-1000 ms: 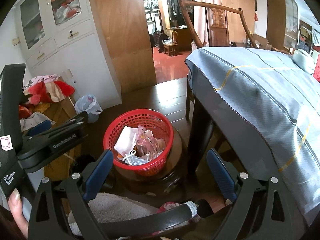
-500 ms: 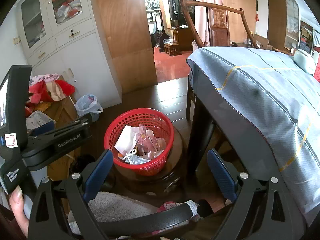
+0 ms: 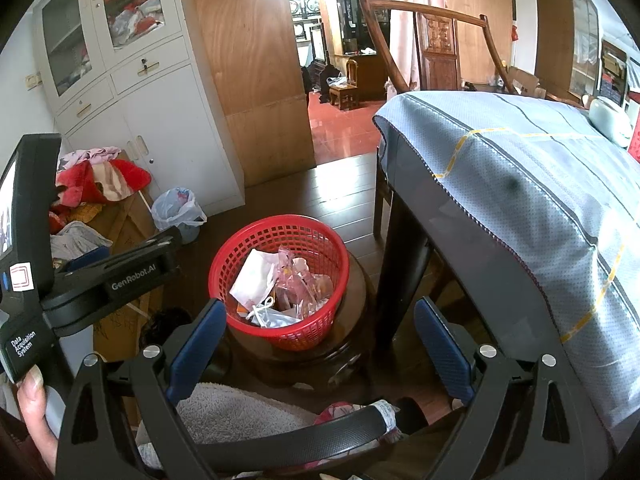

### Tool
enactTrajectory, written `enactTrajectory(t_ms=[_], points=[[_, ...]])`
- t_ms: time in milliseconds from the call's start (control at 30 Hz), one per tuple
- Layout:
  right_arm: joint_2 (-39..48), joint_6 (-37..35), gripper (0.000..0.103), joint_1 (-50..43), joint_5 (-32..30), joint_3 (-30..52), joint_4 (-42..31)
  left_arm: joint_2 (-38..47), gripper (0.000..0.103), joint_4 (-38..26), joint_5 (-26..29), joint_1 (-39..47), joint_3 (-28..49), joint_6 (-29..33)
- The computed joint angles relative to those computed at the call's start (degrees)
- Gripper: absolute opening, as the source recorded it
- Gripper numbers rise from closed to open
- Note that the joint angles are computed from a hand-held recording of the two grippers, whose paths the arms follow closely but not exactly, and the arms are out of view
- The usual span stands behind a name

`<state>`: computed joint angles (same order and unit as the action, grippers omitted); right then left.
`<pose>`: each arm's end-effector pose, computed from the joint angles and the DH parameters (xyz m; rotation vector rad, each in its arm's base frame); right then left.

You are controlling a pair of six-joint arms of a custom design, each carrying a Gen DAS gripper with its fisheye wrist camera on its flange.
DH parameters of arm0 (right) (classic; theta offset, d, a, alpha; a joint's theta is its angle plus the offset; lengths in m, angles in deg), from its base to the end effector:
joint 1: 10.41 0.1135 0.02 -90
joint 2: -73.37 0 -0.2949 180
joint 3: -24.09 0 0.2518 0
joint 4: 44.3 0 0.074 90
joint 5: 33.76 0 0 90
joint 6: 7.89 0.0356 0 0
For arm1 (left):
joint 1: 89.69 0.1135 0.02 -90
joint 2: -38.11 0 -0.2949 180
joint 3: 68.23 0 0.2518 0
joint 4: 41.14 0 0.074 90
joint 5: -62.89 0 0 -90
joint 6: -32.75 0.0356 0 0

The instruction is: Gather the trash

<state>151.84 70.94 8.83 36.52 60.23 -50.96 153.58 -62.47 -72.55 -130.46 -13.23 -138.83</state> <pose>0.2016 0.0831 0.1518 -0.7833 2.2847 0.4813 0.2324 -0.1669 0.0627 -0.8897 2.1884 0.3284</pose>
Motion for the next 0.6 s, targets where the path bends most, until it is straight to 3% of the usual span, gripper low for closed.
enactTrajectory(t_ms=[600], points=[[-0.1,0.1,0.093,0.1,0.0,0.1,-0.2,1.5,0.096,-1.4,0.3,-0.3,1.5,0.0]])
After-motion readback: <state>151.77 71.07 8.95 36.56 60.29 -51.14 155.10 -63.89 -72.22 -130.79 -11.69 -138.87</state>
